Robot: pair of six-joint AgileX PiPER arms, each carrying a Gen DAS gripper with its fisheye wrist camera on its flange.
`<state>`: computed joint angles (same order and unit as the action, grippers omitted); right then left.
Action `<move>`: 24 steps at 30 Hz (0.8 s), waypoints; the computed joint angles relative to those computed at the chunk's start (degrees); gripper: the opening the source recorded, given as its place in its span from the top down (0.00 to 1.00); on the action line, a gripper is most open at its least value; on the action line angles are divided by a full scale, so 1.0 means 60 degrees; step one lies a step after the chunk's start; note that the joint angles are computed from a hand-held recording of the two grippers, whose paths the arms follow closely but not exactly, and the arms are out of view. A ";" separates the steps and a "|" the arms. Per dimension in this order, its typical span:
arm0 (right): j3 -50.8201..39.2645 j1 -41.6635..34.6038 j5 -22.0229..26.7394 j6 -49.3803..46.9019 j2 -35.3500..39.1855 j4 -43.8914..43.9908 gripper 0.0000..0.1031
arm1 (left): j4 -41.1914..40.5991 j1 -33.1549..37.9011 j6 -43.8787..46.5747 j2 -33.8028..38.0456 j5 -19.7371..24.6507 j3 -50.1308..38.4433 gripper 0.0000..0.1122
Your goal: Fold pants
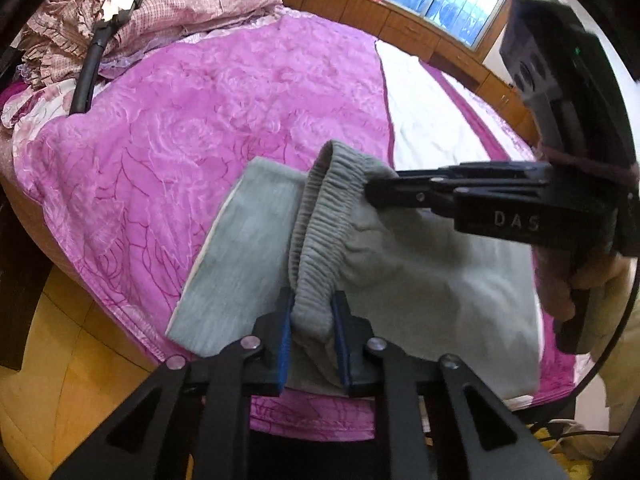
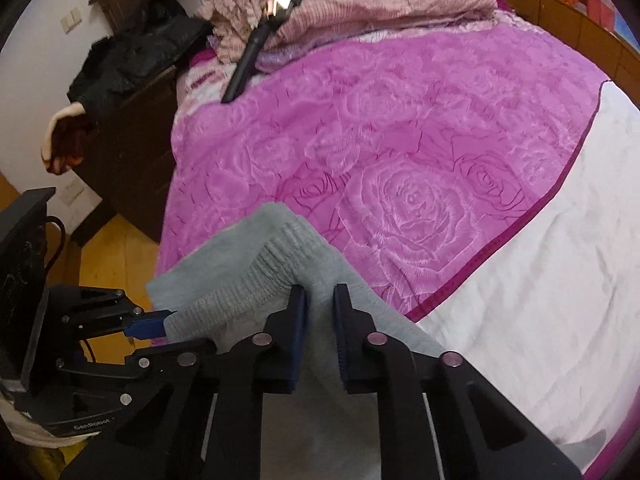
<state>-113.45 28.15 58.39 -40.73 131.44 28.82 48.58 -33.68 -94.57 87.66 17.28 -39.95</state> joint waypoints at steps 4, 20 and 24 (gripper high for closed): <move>0.0553 0.0020 -0.0375 -0.0193 -0.0597 0.0396 0.95 | 0.0329 -0.0423 -0.0297 -0.0724 0.0661 0.0049 0.85; -0.0767 0.0805 -0.0486 0.0688 0.0635 -0.0223 0.93 | -0.0886 0.1017 0.0683 -0.0624 -0.0573 0.0952 0.79; -0.0737 0.0666 -0.0465 0.0891 0.0685 -0.0038 0.90 | -0.1357 0.1285 0.1203 -0.0771 -0.0939 0.1145 0.76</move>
